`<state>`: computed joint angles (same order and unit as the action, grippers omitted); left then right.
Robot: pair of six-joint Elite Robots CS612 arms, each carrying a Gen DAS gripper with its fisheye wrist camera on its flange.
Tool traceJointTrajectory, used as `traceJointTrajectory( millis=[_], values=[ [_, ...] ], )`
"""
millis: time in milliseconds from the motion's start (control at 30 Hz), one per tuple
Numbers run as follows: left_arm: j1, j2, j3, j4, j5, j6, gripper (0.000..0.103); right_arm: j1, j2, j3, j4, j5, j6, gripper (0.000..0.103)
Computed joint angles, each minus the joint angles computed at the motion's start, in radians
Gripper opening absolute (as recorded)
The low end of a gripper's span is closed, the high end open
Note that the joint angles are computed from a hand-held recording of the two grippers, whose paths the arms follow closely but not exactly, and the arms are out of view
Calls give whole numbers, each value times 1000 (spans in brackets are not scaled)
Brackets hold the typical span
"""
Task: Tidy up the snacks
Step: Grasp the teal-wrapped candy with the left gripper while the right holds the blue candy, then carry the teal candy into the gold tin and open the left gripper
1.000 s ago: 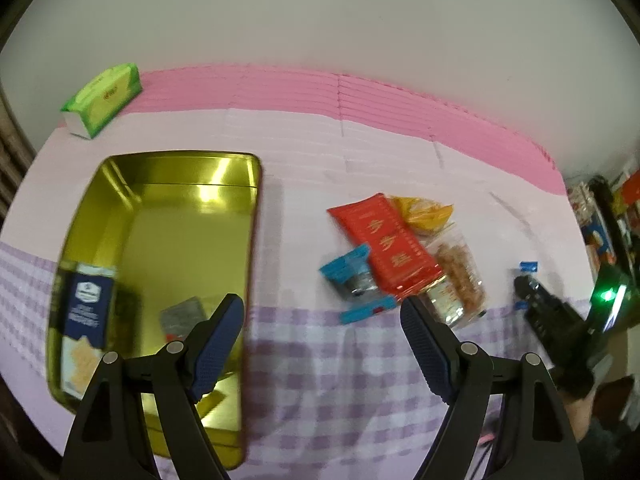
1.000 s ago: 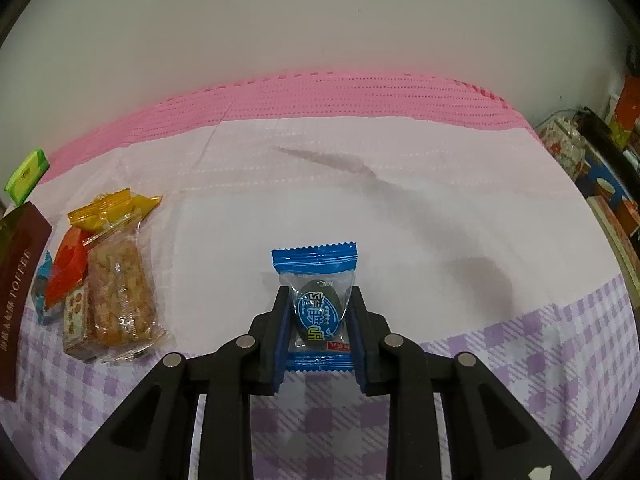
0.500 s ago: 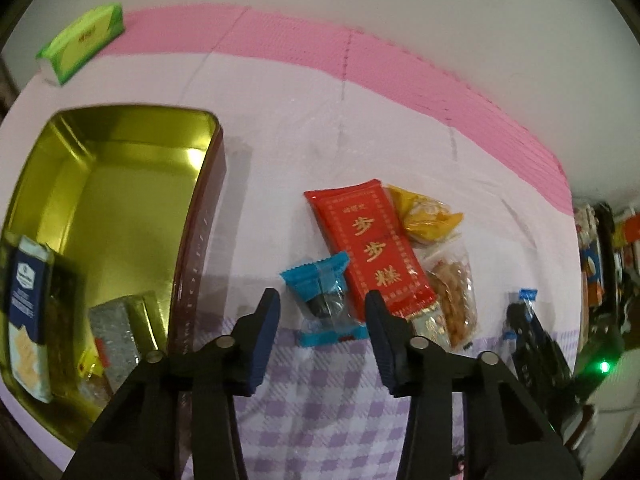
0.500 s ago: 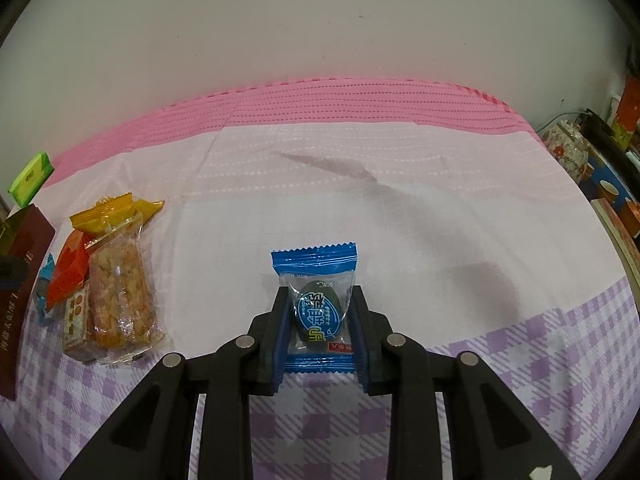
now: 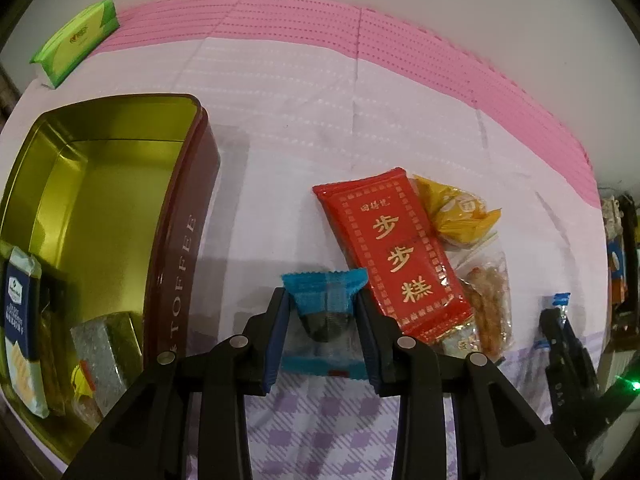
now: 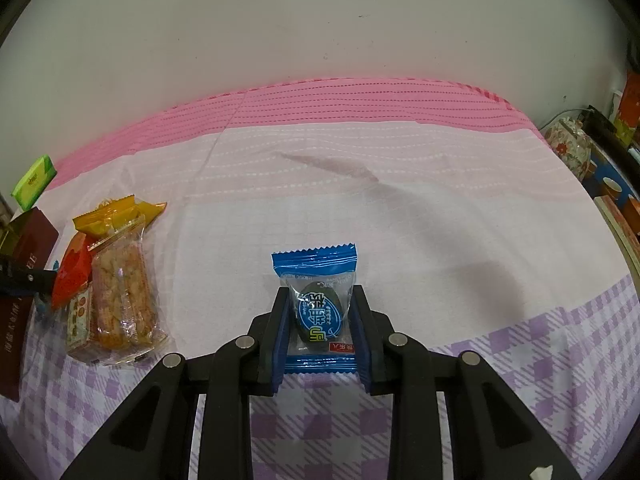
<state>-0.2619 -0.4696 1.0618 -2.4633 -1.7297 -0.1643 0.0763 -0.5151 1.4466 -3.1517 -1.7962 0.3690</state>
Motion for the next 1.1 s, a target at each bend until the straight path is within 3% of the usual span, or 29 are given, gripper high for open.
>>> traceJointTrajectory(
  millis=[167, 633, 833, 900, 1100],
  values=[
    [0, -5, 14, -15, 13, 40, 27, 0, 0, -1, 1, -1, 1, 28],
    [0, -59, 121, -116, 38, 120, 26, 1, 1, -2, 3, -4, 2, 28],
    [8, -89, 169, -182, 40, 140, 26, 2, 1, -2, 5, -9, 1, 28],
    [25, -108, 198, -224, 30, 158, 26, 3, 1, -4, 7, -12, -1, 28],
    [41, -116, 216, -280, 89, 156, 26, 3, 2, -4, 8, -14, -2, 28]
  ],
)
